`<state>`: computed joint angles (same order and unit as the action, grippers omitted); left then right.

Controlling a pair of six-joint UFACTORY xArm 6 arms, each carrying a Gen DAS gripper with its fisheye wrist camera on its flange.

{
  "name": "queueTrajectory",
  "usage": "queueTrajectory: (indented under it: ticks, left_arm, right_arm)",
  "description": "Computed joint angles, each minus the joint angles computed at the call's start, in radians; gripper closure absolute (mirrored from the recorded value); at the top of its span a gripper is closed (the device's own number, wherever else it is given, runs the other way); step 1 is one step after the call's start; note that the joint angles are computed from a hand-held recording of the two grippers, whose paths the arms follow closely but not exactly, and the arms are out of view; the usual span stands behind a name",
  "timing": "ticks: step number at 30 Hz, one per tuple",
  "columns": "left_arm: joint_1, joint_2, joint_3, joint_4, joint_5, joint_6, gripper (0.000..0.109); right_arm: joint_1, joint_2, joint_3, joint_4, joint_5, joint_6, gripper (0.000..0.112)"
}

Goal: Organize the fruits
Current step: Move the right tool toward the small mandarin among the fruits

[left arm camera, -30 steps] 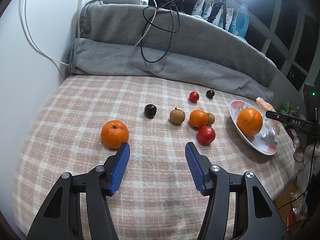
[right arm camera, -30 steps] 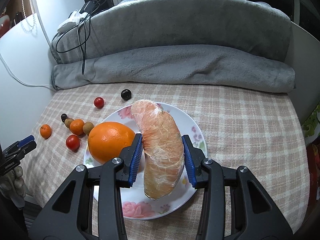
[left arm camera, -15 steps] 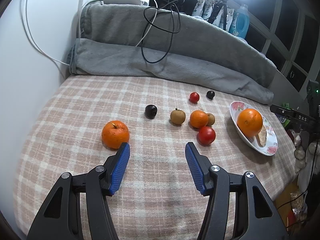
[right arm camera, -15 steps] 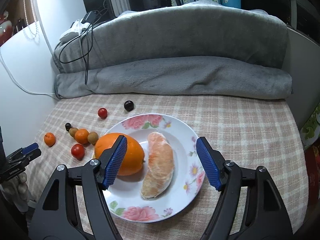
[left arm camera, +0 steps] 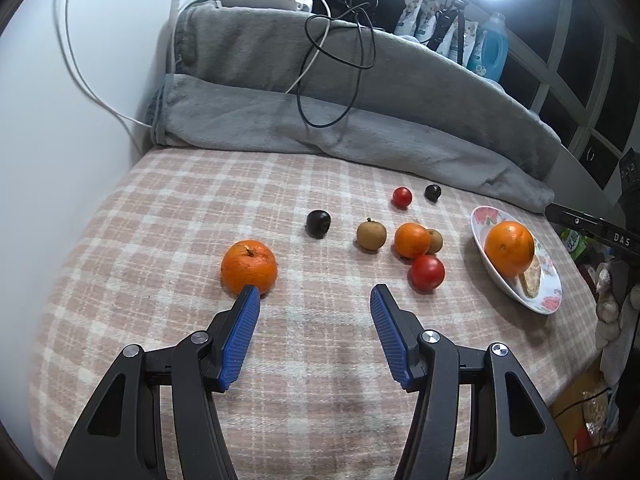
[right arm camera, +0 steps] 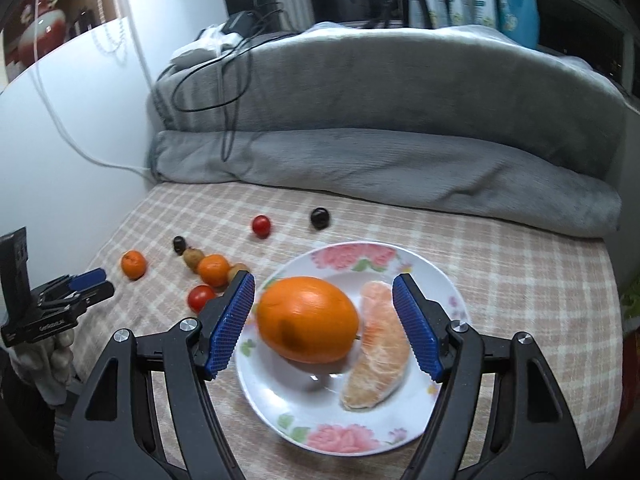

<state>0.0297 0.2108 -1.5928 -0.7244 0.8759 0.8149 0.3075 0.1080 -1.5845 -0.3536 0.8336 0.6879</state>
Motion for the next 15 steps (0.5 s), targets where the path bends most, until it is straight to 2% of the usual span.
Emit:
queueTrajectory:
  ticks: [15]
  left_arm:
    - [0.015, 0.041, -0.043, 0.021, -0.011, -0.024, 0.052]
  right_arm:
    - [0.027, 0.176, -0.223, 0.193, 0.054, -0.232, 0.038]
